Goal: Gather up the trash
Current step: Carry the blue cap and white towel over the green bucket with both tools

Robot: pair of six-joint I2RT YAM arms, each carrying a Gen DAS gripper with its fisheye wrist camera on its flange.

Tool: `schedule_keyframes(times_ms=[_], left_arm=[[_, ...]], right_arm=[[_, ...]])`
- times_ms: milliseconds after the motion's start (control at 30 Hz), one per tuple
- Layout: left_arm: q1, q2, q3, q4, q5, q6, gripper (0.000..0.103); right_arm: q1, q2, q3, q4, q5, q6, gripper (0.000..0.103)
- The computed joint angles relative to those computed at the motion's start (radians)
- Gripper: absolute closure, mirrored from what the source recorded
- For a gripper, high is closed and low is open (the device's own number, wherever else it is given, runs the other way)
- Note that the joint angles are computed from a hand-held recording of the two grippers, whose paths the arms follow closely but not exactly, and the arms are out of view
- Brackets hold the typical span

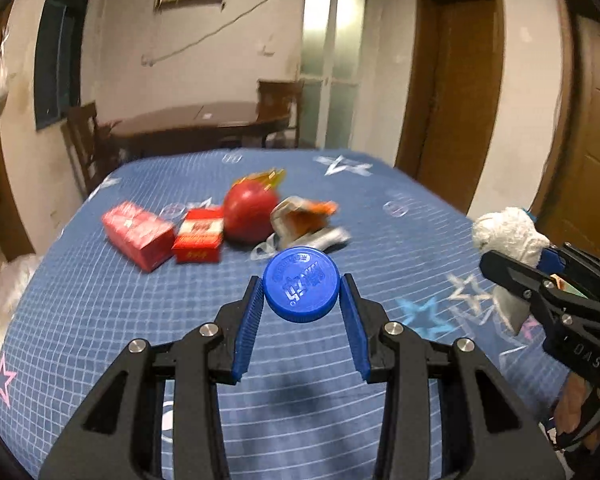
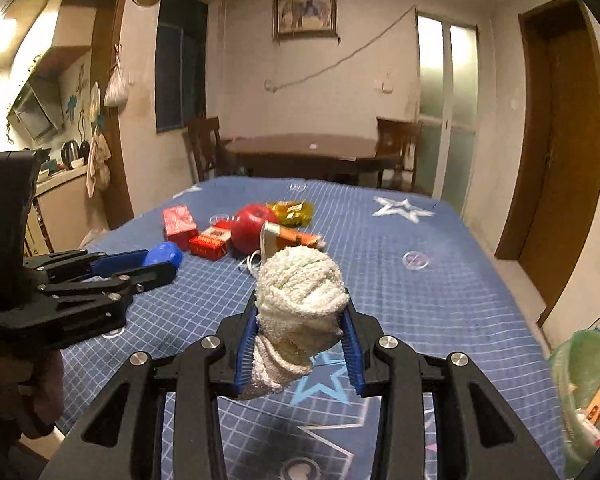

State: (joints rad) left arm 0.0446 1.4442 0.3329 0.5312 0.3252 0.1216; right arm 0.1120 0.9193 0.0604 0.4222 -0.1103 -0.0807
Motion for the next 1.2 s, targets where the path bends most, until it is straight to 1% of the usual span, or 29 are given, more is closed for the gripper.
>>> schedule_keyframes(times_ms=[67, 100, 167, 200, 267, 367, 400, 467, 500, 567, 700, 800, 867, 1000, 1067, 1200], left_arm=[[-0.050, -0.032, -0.016, 0.016, -0.026, -0.021, 0.065], [-0.084, -0.050, -0.022, 0.017, -0.040, -0.038, 0.065], [-0.137, -0.068, -0.017, 0.012, -0.064, -0.057, 0.065], [-0.174, -0.079, -0.013, 0.006, -0.082, -0.070, 0.065], [-0.228, -0.092, -0.003, -0.001, -0.104, -0.089, 0.065], [-0.334, -0.101, 0.021, -0.008, -0.158, -0.120, 0.065], [-0.373, -0.104, 0.029, -0.008, -0.180, -0.129, 0.065], [-0.454, -0.092, 0.057, -0.010, -0.222, -0.148, 0.065], [-0.476, -0.078, 0.071, -0.006, -0.229, -0.154, 0.065], [-0.526, -0.048, 0.106, -0.008, -0.246, -0.167, 0.065], [-0.634, 0.040, 0.197, -0.006, -0.293, -0.189, 0.065], [-0.695, 0.109, 0.270, -0.014, -0.312, -0.202, 0.065], [-0.738, 0.152, 0.318, -0.017, -0.327, -0.204, 0.065], [-0.797, 0.229, 0.406, -0.025, -0.333, -0.202, 0.065], [-0.824, 0.270, 0.454, -0.035, -0.331, -0.206, 0.065], [-0.870, 0.384, 0.581, -0.067, -0.310, -0.208, 0.065]], right_arm=[[-0.067, -0.163, -0.004, -0.140, -0.051, -0.017, 0.065], [-0.112, -0.261, 0.000, -0.235, -0.087, -0.032, 0.065], [-0.197, -0.375, 0.015, -0.357, -0.152, -0.056, 0.065], [-0.268, -0.430, 0.028, -0.424, -0.207, -0.077, 0.065], [-0.396, -0.467, 0.052, -0.492, -0.302, -0.123, 0.065], [-0.567, -0.448, 0.087, -0.528, -0.427, -0.184, 0.065], [-0.651, -0.429, 0.104, -0.541, -0.488, -0.217, 0.065], [-0.771, -0.375, 0.133, -0.546, -0.576, -0.268, 0.065], [-0.853, -0.327, 0.155, -0.547, -0.635, -0.308, 0.065], [-0.973, -0.248, 0.193, -0.558, -0.721, -0.373, 0.065], [-1.207, -0.038, 0.304, -0.590, -0.862, -0.530, 0.065], [-1.324, 0.134, 0.398, -0.611, -0.918, -0.625, 0.065], [-1.379, 0.223, 0.448, -0.613, -0.934, -0.670, 0.065], [-1.492, 0.411, 0.592, -0.651, -0.960, -0.764, 0.065], [-1.525, 0.475, 0.650, -0.650, -0.960, -0.782, 0.065], [-1.592, 0.645, 0.822, -0.662, -0.949, -0.804, 0.065]])
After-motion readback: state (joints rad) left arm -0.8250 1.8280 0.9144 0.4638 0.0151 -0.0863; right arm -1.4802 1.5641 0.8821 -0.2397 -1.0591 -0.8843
